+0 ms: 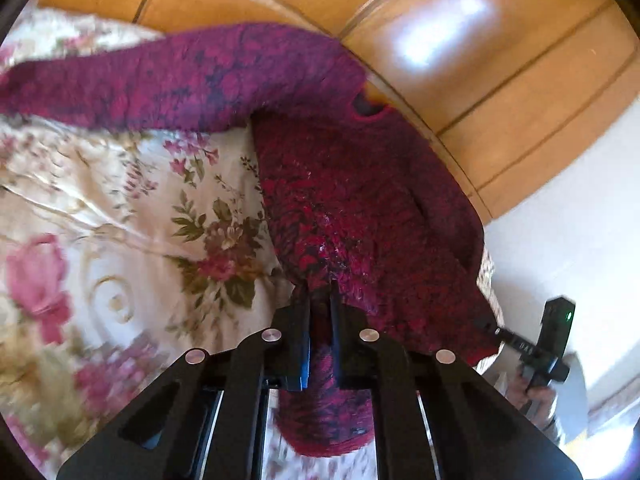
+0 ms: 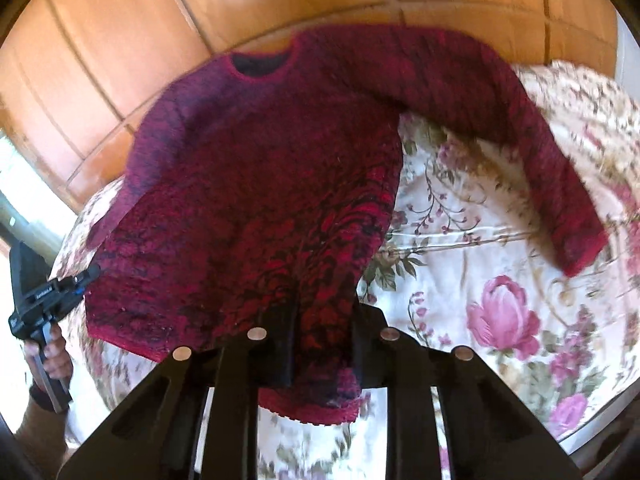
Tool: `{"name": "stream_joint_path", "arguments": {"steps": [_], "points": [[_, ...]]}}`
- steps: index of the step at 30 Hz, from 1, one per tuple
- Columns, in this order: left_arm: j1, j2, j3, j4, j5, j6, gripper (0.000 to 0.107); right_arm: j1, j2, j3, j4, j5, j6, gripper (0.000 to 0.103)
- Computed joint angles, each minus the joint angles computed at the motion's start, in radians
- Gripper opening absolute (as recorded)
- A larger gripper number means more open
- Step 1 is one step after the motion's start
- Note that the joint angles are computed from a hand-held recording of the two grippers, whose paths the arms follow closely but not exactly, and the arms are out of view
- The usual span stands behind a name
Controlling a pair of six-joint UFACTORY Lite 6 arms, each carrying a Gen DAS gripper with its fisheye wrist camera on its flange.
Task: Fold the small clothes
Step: 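Shake out and lay the sweater flat on the quilt with both grippers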
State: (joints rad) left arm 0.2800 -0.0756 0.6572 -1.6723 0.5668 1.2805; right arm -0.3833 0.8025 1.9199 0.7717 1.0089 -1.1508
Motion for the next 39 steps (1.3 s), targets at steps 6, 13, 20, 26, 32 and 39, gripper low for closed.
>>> {"name": "stream_joint_path", "arguments": {"steps": [6,13,20,26,32,39], "points": [[0.024,-0.371,-0.288,0.328,0.014,-0.241,0.006,-0.108,-0.147,-0.273,-0.071,-0.03,-0.158,0.018],[0.074,-0.409,-0.441,0.296,0.006,-0.203,0.013,-0.167,-0.16,-0.434,-0.131,-0.112,-0.168,0.015],[0.465,-0.378,-0.361,0.464,0.06,-0.274,0.038,-0.085,-0.263,-0.448,-0.063,-0.269,-0.175,0.068],[0.642,-0.048,-0.092,0.404,-0.118,-0.216,0.059,0.119,-0.208,-0.392,0.056,-0.341,-0.135,0.079],[0.739,0.325,0.263,0.347,-0.13,-0.223,0.072,0.35,-0.07,-0.282,0.129,-0.464,-0.066,0.079],[0.689,0.672,0.706,0.671,-0.262,-0.586,0.072,0.467,-0.009,-0.325,0.273,-0.673,-0.233,0.093]]}}
